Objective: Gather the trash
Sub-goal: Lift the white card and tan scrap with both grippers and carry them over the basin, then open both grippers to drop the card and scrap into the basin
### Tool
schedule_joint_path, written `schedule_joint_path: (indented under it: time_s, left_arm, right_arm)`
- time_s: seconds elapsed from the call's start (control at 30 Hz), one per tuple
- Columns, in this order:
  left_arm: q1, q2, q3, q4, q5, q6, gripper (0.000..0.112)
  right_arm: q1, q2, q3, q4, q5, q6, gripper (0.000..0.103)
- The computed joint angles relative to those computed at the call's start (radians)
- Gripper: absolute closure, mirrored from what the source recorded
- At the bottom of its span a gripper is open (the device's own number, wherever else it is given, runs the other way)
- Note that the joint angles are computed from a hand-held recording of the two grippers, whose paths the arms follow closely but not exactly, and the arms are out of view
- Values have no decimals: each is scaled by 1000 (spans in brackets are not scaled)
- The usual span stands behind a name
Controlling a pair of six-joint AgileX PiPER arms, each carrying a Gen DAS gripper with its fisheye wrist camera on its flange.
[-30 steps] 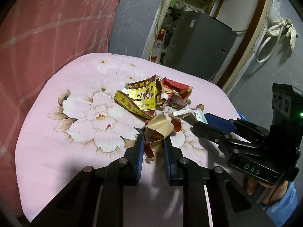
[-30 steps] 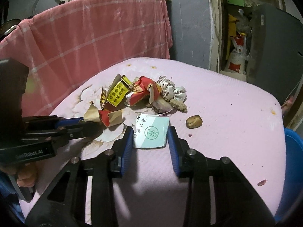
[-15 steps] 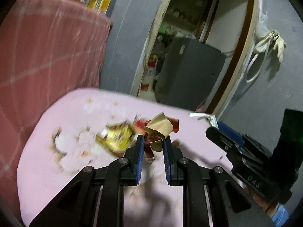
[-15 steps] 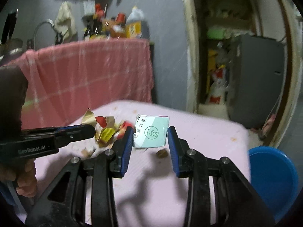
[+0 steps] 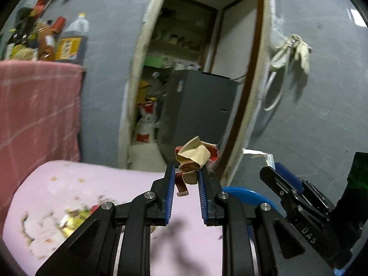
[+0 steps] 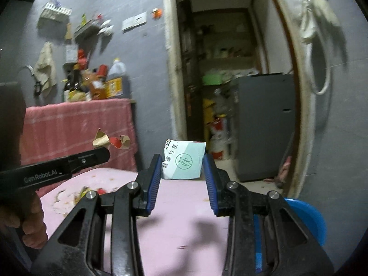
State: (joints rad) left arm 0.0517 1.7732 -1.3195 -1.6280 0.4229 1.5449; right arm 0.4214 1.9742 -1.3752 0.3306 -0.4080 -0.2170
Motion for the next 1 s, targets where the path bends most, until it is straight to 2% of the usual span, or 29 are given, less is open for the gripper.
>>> schedule_joint_path:
  time_s: [0.13, 0.27, 0.43, 0.63, 0.87, 1.0]
  left_arm:
    - [-73, 39, -64, 29, -15, -17, 96]
    - [-136, 89, -138, 90, -25, -72, 96]
    - [-195, 176, -275, 290, -17, -285, 96]
    - [-250, 302, -480, 649, 42, -650, 96]
    - [-276, 484, -774, 954, 228, -993, 96]
    - [-289, 568, -909, 1060, 318, -1108, 96]
  right_arm:
    - [-25, -25, 36, 123, -43, -114, 67]
    - [-75, -51, 82, 139, -74, -82, 67]
    - [-127, -68, 117, 169, -72, -64, 67]
    - [-204, -55, 92, 226, 30, -45, 67]
    - [-265, -17, 36, 291, 168, -41, 67]
    - [-296, 22, -27, 341, 281, -60, 67]
